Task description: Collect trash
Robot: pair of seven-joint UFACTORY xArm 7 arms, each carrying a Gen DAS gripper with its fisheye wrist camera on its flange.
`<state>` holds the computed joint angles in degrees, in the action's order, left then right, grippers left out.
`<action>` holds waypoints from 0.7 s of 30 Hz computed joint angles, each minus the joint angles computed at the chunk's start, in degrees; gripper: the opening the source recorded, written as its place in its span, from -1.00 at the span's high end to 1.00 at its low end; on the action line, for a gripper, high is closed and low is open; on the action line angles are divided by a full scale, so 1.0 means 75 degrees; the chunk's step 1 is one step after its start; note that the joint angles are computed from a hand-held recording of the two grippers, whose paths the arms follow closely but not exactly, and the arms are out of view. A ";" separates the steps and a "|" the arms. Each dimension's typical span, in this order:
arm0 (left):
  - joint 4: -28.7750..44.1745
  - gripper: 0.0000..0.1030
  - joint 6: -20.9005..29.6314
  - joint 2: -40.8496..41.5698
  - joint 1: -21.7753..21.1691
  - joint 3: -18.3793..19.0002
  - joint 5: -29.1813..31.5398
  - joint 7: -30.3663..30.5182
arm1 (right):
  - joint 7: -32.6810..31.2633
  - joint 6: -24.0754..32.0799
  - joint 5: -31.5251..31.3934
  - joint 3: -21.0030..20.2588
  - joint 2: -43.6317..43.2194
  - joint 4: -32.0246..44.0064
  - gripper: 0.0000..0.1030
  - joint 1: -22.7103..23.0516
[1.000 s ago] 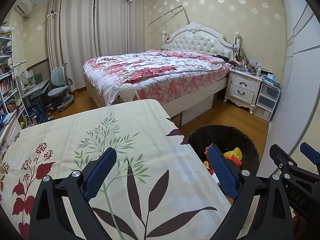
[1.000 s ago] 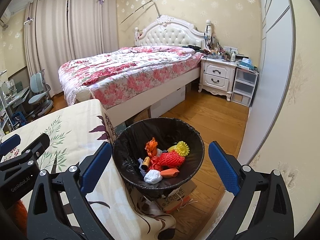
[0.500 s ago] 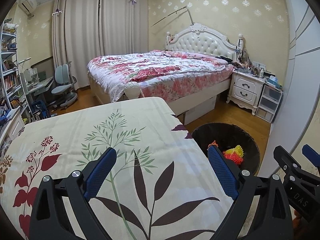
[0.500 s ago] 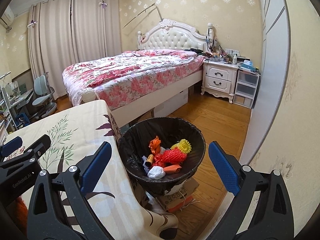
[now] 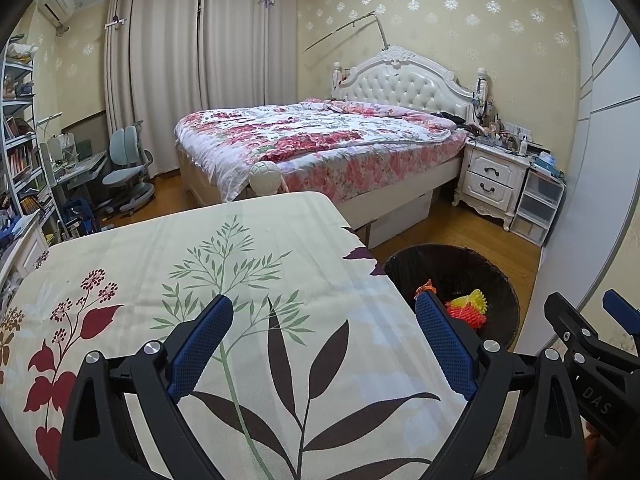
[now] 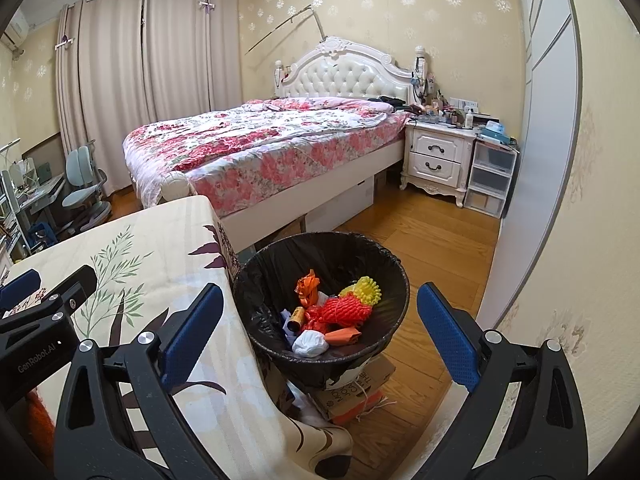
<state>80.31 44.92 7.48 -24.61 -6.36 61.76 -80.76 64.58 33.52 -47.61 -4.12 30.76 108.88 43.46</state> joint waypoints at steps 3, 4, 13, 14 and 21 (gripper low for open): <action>0.0026 -0.79 -0.0010 0.0015 0.0001 0.0000 0.0004 0.0002 | 0.0019 -0.0034 -0.0036 -0.0019 -0.0013 -0.0028 -0.85 -0.0004; 0.0029 -0.79 -0.0006 0.0017 -0.0001 0.0003 0.0002 0.0004 | 0.0022 -0.0030 -0.0041 -0.0020 -0.0013 -0.0027 -0.85 -0.0002; 0.0051 -0.79 0.0018 0.0022 -0.0024 0.0005 0.0015 -0.0023 | 0.0018 -0.0013 -0.0052 -0.0019 0.0000 -0.0002 -0.85 0.0001; 0.0049 -0.79 0.0022 0.0021 -0.0024 0.0006 0.0011 -0.0014 | 0.0014 -0.0025 -0.0055 -0.0022 0.0003 -0.0005 -0.85 -0.0009; 0.0103 -0.79 0.0078 0.0038 -0.0048 -0.0009 -0.0046 0.0007 | 0.0020 -0.0016 -0.0063 -0.0021 0.0007 -0.0001 -0.85 0.0002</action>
